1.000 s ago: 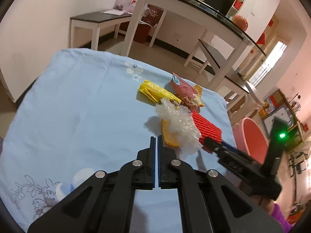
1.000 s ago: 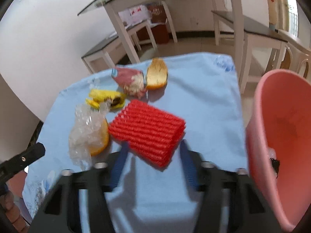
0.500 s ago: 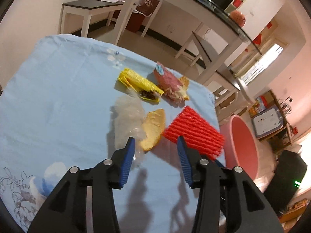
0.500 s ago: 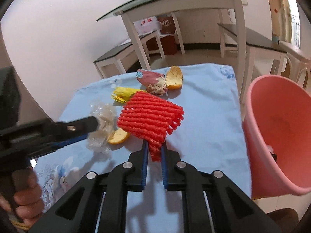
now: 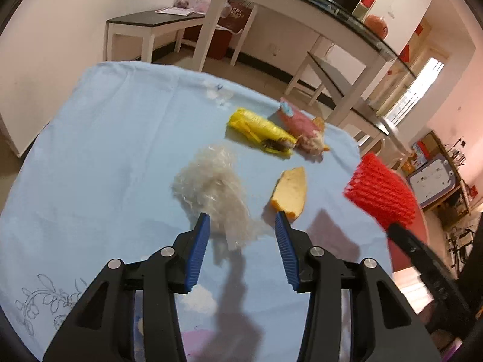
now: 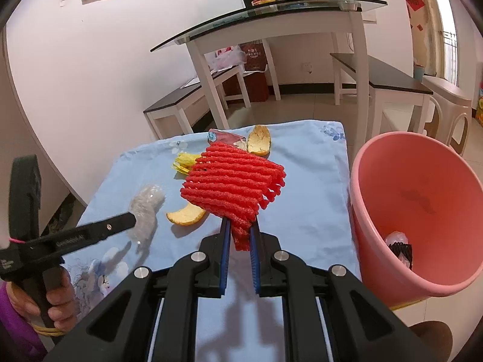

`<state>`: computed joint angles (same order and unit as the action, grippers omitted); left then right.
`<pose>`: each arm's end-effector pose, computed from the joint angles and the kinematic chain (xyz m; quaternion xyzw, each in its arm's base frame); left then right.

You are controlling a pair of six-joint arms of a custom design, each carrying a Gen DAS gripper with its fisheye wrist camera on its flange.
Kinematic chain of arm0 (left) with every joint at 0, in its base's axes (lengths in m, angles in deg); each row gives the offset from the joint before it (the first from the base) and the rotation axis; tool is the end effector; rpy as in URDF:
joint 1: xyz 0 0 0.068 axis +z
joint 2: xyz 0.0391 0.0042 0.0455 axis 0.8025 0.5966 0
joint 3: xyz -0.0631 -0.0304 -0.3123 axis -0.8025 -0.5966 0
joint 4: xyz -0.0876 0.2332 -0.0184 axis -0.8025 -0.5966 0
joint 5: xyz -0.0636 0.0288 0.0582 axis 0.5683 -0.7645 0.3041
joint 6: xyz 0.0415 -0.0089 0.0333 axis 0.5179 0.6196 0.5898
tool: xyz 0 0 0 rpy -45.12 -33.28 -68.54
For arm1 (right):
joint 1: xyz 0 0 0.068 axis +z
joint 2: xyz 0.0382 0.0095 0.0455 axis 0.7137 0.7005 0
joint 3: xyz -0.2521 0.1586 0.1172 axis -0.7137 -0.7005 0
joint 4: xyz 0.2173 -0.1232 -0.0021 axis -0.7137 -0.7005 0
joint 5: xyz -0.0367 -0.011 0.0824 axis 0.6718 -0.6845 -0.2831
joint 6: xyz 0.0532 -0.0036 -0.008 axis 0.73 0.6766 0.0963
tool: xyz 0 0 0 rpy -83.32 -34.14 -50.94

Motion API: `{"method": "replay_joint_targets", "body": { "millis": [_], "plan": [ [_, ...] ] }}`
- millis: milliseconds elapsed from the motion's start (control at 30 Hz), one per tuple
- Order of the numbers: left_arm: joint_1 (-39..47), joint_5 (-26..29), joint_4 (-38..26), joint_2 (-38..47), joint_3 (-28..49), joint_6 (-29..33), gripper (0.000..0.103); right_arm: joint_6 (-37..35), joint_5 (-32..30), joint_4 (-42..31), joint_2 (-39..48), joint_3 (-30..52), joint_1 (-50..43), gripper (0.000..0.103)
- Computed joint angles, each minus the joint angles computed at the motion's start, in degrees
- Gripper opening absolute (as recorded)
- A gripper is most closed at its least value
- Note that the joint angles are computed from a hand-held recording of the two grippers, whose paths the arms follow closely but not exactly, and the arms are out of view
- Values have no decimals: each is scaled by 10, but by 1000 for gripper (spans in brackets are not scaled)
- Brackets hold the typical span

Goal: Collect trash
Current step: 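Lift the clear wrap with the left tool while the right tool raises the red net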

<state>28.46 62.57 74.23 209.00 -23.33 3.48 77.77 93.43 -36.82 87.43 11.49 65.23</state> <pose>0.3721 -0.1800 0.1179 0.0948 0.9324 -0.2041 0.2828 0.2514 0.0839 0.1058 0.0910 0.8965 0.1027 0.4212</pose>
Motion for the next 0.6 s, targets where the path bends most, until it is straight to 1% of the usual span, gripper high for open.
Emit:
{"method": "replay_joint_targets", "body": {
  "millis": [100,167,267,333,400,500,533,600],
  "plan": [
    [6,-9,10,5,-10,1,45,-4,8,-3,-10,-6,2,11],
    [12,-15,1,11,-8,-5,45,-4,12,-4,-14,-10,2,11],
    [22,19,-5,7,-8,-32,45,3,12,3,-15,-17,0,11],
    [19,19,2,0,-11,-38,45,7,13,3,-18,-18,2,11],
    [11,0,1,0,-3,-45,45,7,15,4,-20,-19,3,11],
    [2,-24,-25,11,21,-51,45,6,21,12,-24,-26,8,11],
    [-2,-36,-41,18,32,-50,45,7,23,13,-26,-29,8,11],
    [-6,-45,-54,26,39,-39,45,8,22,16,-27,-34,4,11]
  ]
}}
